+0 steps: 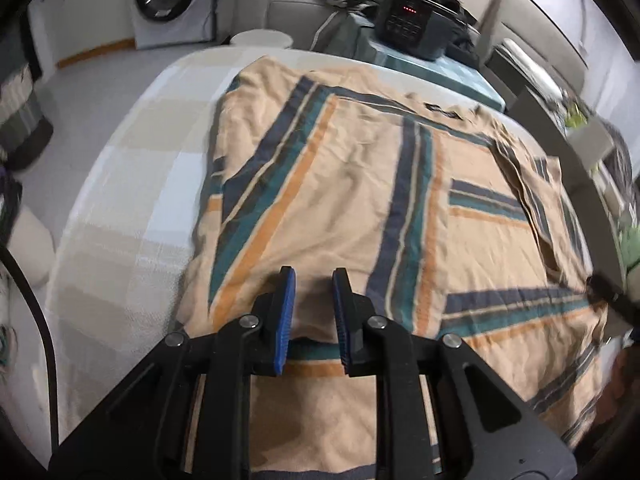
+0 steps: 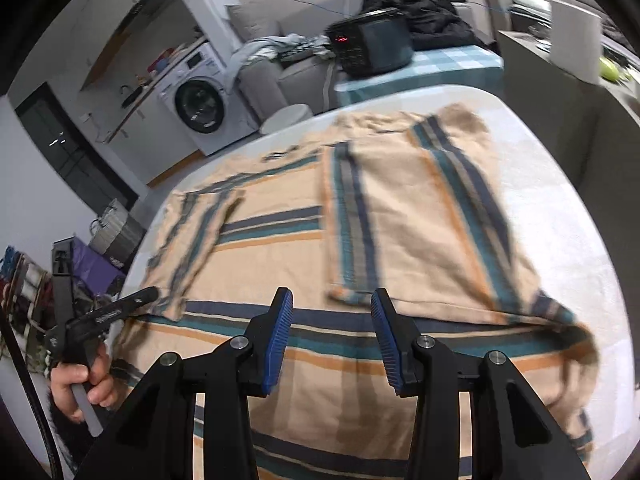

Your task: Fold small clothes

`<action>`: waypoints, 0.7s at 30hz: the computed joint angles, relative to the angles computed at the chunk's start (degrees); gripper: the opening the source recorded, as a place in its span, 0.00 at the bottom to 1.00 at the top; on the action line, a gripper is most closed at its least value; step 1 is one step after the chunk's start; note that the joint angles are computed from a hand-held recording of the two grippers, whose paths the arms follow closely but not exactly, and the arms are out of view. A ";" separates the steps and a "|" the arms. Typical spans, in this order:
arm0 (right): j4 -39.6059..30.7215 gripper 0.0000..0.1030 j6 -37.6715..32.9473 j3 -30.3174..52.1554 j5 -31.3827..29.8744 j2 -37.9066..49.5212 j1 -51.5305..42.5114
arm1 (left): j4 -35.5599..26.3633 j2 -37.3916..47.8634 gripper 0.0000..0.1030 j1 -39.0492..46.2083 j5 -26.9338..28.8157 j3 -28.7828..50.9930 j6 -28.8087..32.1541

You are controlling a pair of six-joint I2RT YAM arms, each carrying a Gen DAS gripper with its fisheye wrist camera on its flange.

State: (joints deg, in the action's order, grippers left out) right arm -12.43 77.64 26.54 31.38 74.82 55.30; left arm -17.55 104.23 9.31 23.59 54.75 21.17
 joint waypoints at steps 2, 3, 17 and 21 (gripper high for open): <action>1.32 0.40 -0.04 -2.41 -2.79 -0.90 -2.26 | -1.34 -0.22 0.16 1.14 0.98 -0.04 -0.33; 2.38 0.40 -0.57 -3.11 -4.78 -0.71 -3.67 | -1.70 -0.98 0.16 1.20 1.45 -0.55 0.16; 17.74 0.40 -17.40 15.48 -19.13 19.44 -16.58 | 2.16 -4.62 0.27 3.28 4.48 -4.80 3.54; 21.47 0.40 -18.20 23.48 -25.04 28.34 -20.73 | 4.44 -4.66 0.59 6.41 5.92 -4.21 4.49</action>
